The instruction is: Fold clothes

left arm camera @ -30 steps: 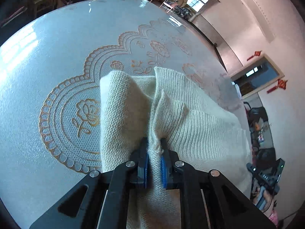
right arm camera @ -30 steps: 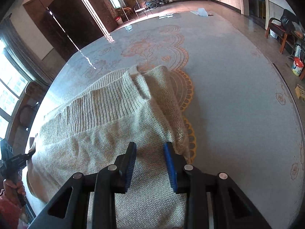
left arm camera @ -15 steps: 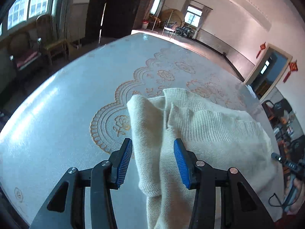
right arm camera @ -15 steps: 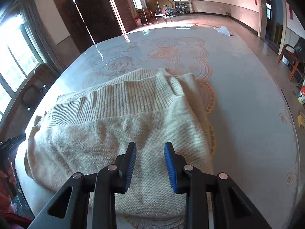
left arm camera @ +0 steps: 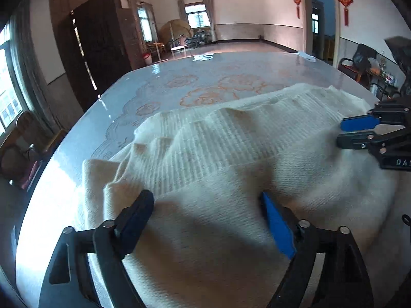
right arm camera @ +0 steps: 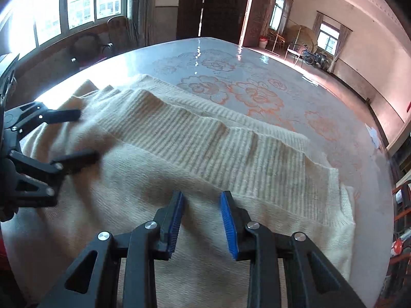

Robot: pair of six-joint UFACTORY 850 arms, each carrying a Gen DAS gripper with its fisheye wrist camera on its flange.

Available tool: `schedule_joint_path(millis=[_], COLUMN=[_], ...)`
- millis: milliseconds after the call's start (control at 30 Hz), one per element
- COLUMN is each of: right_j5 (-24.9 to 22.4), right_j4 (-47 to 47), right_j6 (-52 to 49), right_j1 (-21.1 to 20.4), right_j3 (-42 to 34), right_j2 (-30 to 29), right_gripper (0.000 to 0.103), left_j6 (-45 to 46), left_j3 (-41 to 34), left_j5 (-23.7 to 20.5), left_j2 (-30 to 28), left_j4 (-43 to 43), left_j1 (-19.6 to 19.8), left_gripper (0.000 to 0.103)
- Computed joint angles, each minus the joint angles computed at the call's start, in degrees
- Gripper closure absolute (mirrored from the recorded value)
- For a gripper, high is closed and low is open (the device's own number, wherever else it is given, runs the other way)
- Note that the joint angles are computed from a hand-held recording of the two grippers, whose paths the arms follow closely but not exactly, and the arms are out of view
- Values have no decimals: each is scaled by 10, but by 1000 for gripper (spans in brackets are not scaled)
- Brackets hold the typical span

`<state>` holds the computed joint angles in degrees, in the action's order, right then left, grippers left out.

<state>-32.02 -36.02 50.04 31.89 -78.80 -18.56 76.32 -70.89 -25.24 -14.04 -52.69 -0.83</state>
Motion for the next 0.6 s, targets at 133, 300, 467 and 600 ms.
schedule_joint_path(millis=[133, 300, 467, 600], right_j5=[-9, -3, 66, 60], right_j4=[0, -21, 87, 209], right_j6=[122, 168, 33, -101], right_j1=[-62, -59, -17, 12], right_j3=[68, 110, 111, 76], right_j2=[51, 115, 128, 79], right_gripper=[75, 70, 70, 70], left_j6=[-45, 21, 70, -55], left_j3=[-35, -4, 28, 48], left_j5=[-97, -99, -139, -68], left_j2=[-28, 20, 45, 42], left_j4=[5, -66, -115, 69], left_j1=[45, 71, 99, 78], left_gripper=[7, 7, 7, 7])
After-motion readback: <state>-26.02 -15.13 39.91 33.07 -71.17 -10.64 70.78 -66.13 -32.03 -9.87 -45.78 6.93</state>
